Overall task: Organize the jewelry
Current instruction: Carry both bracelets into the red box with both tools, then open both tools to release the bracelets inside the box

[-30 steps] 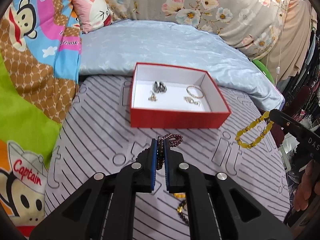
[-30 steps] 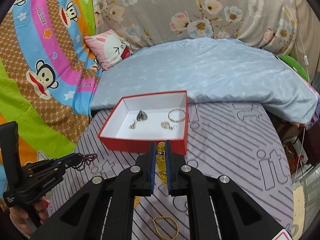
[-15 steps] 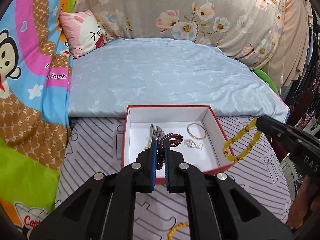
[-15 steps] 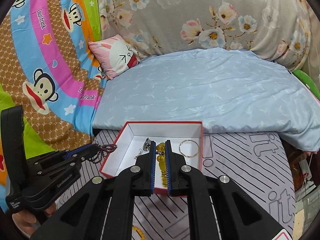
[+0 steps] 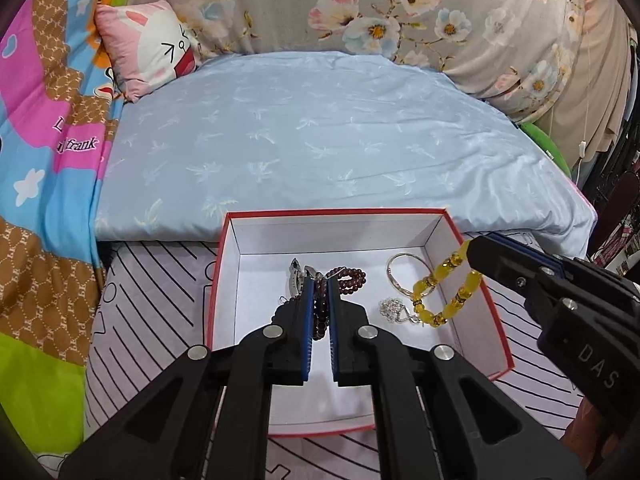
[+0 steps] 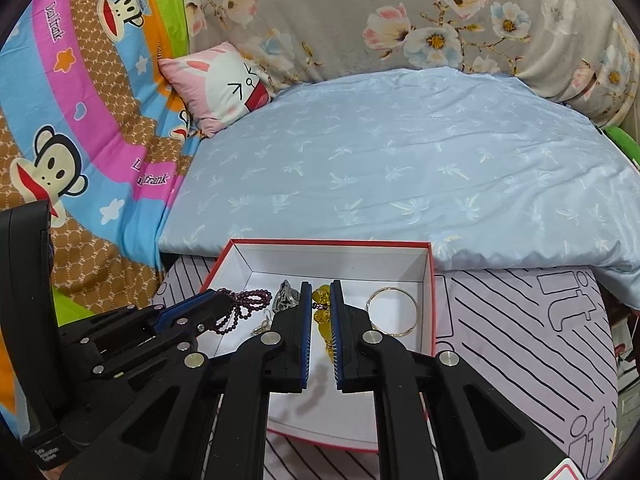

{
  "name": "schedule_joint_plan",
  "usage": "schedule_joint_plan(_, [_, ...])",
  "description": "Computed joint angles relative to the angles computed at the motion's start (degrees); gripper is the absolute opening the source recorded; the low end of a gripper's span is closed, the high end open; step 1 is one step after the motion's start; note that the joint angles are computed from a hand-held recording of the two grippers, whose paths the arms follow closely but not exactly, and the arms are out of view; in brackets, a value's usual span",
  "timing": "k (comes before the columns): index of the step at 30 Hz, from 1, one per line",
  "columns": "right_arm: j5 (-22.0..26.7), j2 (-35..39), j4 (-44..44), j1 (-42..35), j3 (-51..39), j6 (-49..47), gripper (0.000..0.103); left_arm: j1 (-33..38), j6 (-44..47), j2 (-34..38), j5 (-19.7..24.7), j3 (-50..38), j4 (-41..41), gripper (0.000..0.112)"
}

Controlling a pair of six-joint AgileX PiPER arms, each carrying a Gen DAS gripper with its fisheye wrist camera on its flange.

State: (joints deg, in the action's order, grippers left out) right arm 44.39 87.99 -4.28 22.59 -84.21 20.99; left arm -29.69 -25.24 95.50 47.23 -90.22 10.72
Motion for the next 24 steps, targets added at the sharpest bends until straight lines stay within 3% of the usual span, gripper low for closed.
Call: schedule_joint_plan(24, [-1.91, 8.65, 2.11, -1.52, -2.04, -2.97, 0.008, 1.93, 1.69, 9.26, -1.11, -3.6, -2.68, 0.006])
